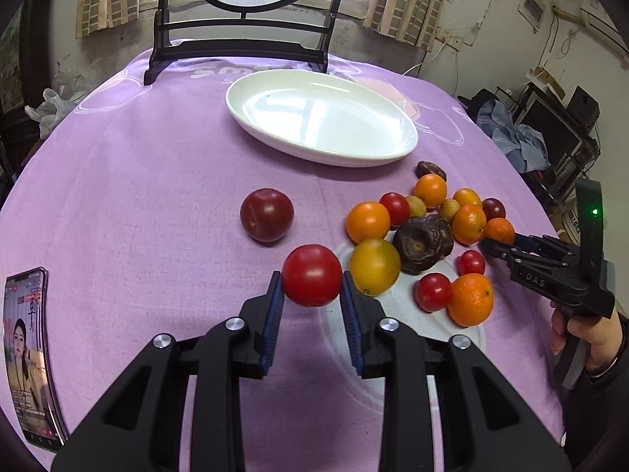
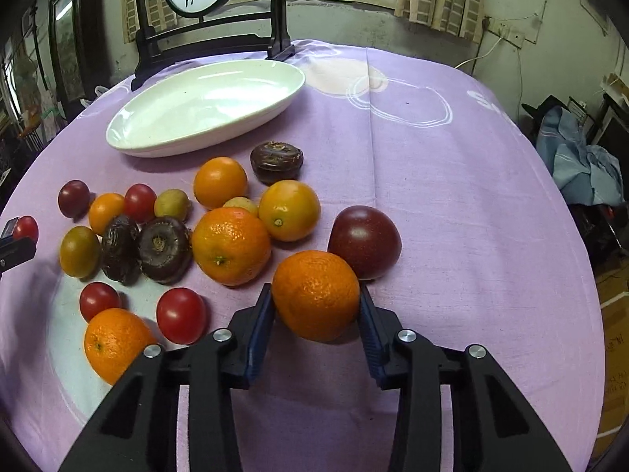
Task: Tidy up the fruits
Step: 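Carry both fruits over the white plate and open both grippers to drop them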
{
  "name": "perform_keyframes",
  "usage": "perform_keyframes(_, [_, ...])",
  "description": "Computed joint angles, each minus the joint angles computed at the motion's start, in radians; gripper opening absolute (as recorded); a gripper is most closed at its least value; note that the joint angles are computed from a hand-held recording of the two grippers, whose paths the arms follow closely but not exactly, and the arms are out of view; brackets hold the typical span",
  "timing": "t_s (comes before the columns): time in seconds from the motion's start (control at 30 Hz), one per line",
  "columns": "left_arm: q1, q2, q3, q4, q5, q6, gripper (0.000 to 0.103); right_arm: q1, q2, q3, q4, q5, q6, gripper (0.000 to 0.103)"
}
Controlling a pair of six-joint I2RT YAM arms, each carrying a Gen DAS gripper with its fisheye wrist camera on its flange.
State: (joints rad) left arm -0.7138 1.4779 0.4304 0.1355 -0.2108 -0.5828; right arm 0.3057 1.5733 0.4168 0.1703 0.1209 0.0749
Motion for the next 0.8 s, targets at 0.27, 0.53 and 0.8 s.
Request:
perform_keyframes(0.27, [0.066,0.029,0.130,-0.091,0.073,0.077,0.028,-0.016,-0.277,-0.054,-0.088,-0.137,0.038,0.041])
perform_keyframes(0.53, [0.187,0.305,0.529,-0.202,0.095,0.153,0.028,0.135,0.016,0.244,0.000,0.003,-0.026,0.041])
perform_keyframes(0.8, [0.262,0.650,0.920,-0.378,0.093,0.150,0.028,0.155,0.389,0.634,-0.192,-0.015,-0.024,0.041])
